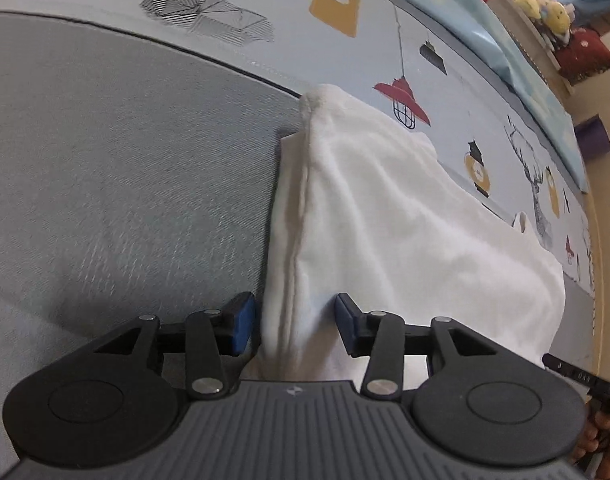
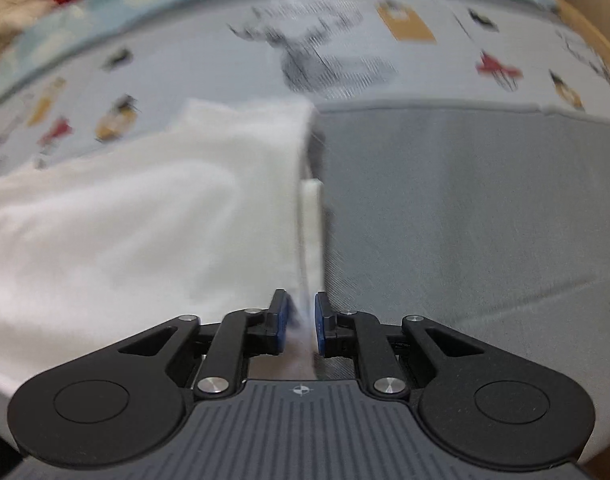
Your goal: Fold small clothes
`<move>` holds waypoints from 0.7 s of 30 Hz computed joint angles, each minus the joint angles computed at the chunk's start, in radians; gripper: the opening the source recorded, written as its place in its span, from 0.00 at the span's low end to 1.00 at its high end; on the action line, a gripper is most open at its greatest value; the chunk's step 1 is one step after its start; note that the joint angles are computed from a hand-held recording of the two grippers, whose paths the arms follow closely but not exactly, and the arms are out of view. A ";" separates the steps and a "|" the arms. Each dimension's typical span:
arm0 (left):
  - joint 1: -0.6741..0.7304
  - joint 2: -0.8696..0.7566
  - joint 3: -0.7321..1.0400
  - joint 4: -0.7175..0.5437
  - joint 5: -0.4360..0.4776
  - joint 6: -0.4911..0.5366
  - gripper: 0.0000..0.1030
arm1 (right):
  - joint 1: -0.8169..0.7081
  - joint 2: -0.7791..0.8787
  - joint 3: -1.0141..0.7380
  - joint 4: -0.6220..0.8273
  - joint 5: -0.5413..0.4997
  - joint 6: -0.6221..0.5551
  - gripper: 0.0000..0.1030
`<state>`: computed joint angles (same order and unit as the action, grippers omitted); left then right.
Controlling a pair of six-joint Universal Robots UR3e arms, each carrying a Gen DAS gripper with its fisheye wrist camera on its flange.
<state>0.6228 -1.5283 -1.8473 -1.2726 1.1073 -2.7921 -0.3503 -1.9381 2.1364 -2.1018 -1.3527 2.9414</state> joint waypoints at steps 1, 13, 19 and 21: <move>-0.010 -0.009 0.003 0.011 -0.001 0.007 0.45 | 0.013 0.026 -0.017 0.000 -0.015 0.025 0.23; 0.078 0.098 -0.008 -0.009 -0.013 0.133 0.13 | 0.119 0.000 -0.160 0.049 -0.105 0.152 0.23; 0.050 0.161 -0.045 0.130 0.212 0.116 0.13 | 0.118 -0.178 -0.118 0.016 -0.036 0.079 0.26; 0.044 0.174 -0.030 0.112 0.221 0.115 0.13 | 0.133 -0.209 -0.080 0.007 -0.058 0.060 0.26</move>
